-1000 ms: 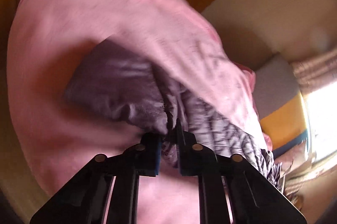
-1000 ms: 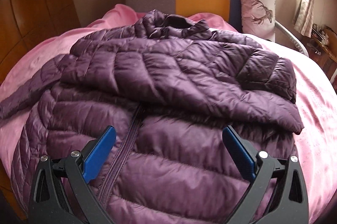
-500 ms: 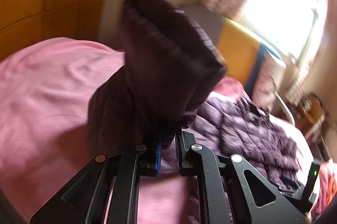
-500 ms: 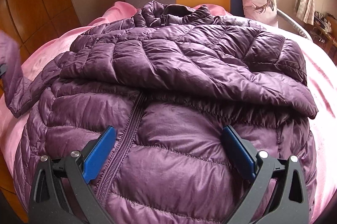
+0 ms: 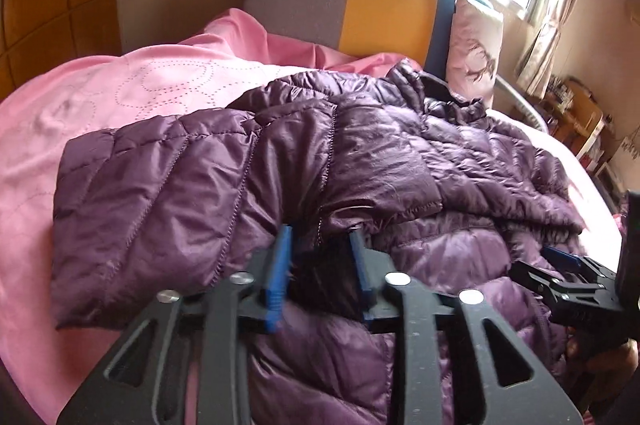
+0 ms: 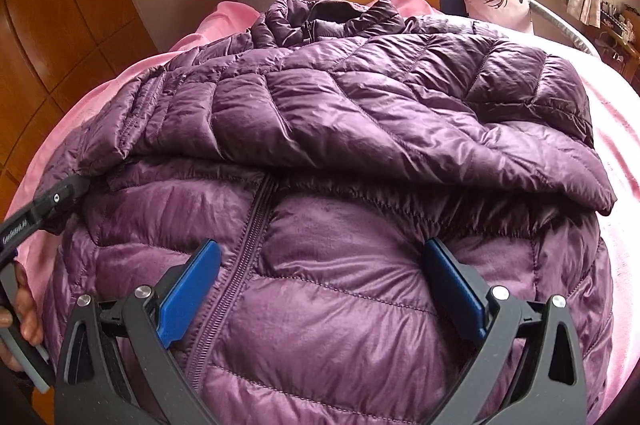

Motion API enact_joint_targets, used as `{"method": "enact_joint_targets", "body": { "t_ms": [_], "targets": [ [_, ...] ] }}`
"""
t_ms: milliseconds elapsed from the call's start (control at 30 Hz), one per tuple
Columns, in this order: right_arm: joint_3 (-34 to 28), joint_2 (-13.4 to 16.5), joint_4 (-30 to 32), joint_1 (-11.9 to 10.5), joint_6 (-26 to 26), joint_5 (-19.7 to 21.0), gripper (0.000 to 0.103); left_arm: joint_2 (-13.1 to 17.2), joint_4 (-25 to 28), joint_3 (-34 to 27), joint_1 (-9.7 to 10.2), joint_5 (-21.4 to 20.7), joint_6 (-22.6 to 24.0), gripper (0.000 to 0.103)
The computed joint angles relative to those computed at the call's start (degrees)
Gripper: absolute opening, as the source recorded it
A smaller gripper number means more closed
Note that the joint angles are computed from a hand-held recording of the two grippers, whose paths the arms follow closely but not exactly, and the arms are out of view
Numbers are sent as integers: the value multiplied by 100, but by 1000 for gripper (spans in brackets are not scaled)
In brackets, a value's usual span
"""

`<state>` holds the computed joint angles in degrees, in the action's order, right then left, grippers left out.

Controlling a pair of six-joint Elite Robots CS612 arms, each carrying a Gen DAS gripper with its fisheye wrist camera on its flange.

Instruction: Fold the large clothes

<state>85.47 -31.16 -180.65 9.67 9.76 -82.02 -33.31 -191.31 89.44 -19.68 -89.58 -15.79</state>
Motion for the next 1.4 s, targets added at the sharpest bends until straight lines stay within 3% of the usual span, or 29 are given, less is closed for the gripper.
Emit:
{"method": "enact_joint_targets", "body": {
  "t_ms": [67, 267, 367, 533, 567, 600, 633, 700, 767, 833, 1033, 1400],
  "targets": [
    [-1, -37, -110, -27, 130, 270, 99, -22, -295, 110, 18, -75, -83, 61],
    [-438, 26, -70, 53, 142, 1287, 89, -122, -723, 431, 26, 74, -347, 61],
    [-874, 177, 245, 191, -20, 1427, 85, -163, -698, 554, 25, 225, -533, 61],
    [-1764, 546, 1266, 389, -207, 1433, 78, -192, -487, 646, 58, 376, -813, 61],
    [-1921, 611, 1511, 429, -296, 1397, 65, -195, -421, 654, 76, 387, -929, 61],
    [-1980, 617, 1705, 466, -418, 1382, 45, -198, -362, 658, 100, 379, -1055, 61],
    [-2061, 626, 1918, 513, -617, 1291, 39, -198, -328, 657, 117, 369, -1139, 61],
    [-2055, 563, 1898, 605, -947, 917, 13, -201, -286, 661, 142, 399, -1309, 61],
    [-1973, 467, 1641, 604, -986, 923, 10, -196, -306, 672, 167, 413, -1456, 62],
    [-1826, 342, 1162, 576, -878, 877, 9, -193, -240, 649, 186, 394, -1610, 69],
    [-1356, 13, -196, 415, -464, 499, 8, -197, -173, 543, 150, 533, -1639, 69],
    [-854, -237, -902, -72, 655, 13, 8, -25, 542, -126, 19, 834, -1296, 69]
  ]
}}
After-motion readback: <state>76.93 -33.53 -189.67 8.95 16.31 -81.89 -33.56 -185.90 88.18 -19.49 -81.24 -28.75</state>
